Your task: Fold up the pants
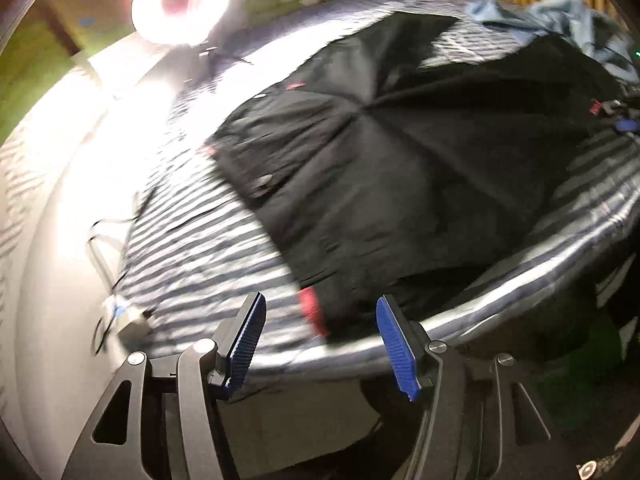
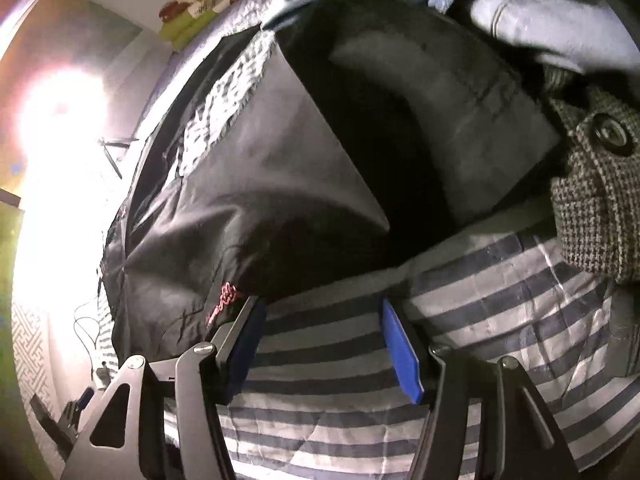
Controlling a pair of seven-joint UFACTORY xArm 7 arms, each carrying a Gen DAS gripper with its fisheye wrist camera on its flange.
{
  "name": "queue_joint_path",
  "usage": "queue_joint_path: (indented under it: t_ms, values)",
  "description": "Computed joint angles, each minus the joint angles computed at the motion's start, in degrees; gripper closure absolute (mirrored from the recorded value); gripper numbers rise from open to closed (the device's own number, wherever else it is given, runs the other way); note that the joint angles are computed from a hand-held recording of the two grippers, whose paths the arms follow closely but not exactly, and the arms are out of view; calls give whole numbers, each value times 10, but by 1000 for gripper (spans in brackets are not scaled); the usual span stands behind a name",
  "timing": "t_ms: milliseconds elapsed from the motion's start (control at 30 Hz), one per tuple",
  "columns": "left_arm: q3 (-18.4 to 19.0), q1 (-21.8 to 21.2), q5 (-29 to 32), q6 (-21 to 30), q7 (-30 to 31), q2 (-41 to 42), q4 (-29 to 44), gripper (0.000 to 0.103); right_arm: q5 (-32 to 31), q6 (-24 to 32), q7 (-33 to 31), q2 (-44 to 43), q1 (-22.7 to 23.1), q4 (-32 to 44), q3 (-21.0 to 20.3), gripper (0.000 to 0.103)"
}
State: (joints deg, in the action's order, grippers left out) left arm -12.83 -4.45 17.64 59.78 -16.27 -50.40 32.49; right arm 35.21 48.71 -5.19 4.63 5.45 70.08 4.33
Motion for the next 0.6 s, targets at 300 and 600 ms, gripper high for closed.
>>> queue_joint_path:
  t_ms: [300, 600]
  values:
    - [5, -69, -47, -93, 79, 78, -1, 36, 72, -51, 22, 20, -6, 7, 3, 46]
    - [-14, -76, -13, -152, 74, 159, -16, 30, 40, -94, 48, 34, -1, 41, 17, 96]
